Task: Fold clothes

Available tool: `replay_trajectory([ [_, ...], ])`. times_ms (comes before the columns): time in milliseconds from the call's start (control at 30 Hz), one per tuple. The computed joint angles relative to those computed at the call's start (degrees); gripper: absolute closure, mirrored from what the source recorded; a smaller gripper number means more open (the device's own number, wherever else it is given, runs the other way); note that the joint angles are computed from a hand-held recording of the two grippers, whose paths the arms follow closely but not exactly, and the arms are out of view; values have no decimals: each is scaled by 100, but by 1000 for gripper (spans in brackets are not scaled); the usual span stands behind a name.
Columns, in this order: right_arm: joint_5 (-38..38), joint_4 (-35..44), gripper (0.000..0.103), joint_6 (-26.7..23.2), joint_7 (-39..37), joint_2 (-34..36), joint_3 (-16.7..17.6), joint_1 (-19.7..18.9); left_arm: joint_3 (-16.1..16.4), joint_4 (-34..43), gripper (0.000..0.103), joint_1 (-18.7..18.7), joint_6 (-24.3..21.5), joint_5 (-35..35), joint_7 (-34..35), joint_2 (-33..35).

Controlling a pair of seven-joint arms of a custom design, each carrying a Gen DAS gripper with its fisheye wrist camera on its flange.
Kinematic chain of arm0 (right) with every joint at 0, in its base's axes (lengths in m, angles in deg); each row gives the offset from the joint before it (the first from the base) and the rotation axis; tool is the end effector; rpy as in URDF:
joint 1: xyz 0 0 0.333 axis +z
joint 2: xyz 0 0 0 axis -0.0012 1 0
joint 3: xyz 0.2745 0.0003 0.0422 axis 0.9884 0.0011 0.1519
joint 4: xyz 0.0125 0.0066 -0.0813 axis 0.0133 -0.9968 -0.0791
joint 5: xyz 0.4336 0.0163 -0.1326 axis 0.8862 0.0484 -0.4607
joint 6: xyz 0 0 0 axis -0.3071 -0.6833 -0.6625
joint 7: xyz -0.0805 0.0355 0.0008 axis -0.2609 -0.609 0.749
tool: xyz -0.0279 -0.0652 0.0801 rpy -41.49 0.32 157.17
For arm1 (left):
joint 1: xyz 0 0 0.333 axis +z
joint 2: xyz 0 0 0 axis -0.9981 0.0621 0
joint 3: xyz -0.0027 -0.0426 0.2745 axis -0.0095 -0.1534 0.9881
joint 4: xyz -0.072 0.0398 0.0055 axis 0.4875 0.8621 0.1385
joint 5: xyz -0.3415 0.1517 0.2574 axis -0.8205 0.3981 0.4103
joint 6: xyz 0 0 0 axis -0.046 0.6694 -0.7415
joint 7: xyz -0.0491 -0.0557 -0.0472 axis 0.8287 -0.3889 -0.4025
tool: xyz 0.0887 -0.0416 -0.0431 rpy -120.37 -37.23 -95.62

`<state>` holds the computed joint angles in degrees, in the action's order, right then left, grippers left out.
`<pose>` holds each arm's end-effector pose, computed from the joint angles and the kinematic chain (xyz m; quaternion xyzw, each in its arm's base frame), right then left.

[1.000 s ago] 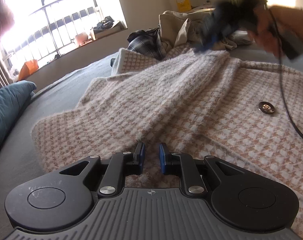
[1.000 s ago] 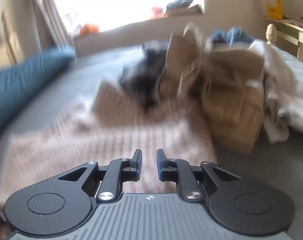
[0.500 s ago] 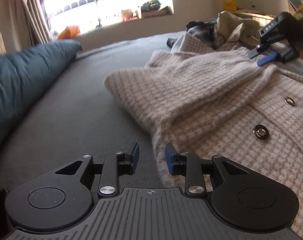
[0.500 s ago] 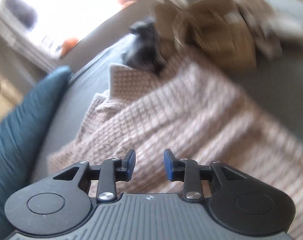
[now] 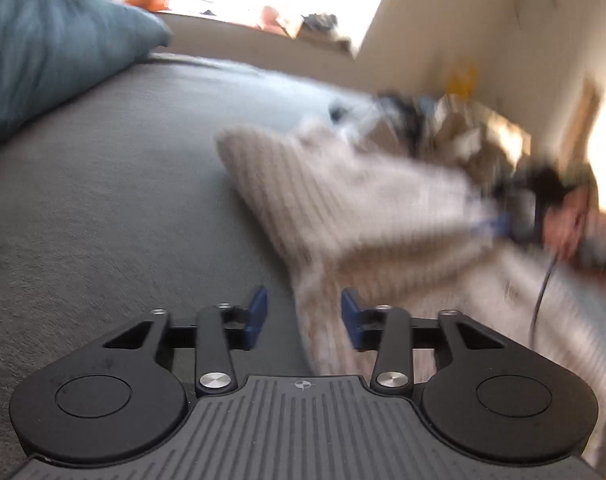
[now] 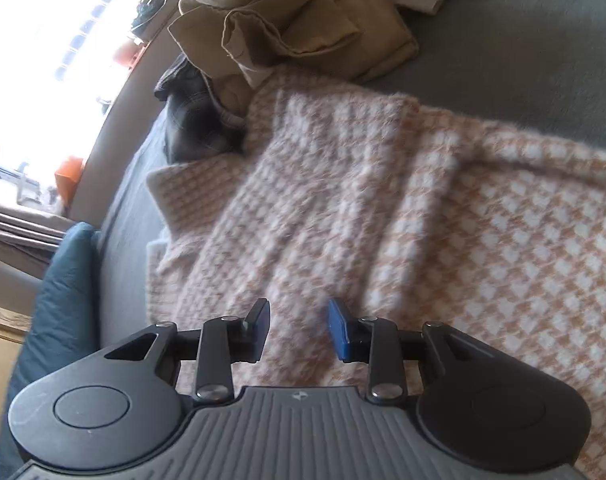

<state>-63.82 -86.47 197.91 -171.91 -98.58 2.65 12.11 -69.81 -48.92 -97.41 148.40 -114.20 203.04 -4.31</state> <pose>0.5483 0.2029 0.5551 -0.1882 0.9100 -0.0771 0.3614 0.5831 -0.1617 0.5592 -0.5132 0.7173 -0.4656 0.0733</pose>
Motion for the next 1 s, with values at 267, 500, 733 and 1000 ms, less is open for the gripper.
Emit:
replay_trajectory([
  [267, -1202, 717, 69, -206, -626, 478, 161, 110, -198, 3086, 59, 557, -807, -656, -1889, 2952],
  [500, -649, 1294, 71, -263, -2089, 1250, -45, 422, -890, 4782, 67, 969, -1140, -950, -2343, 4529],
  [733, -845, 903, 78, 11, -1869, 1035, -81, 391, -1281, 4809, 94, 1057, -481, -487, -2378, 4534],
  [1000, -902, 617, 84, 310, -1806, 906, -76, 324, -1480, 4774, 91, 1107, -31, 135, -2853, 4620],
])
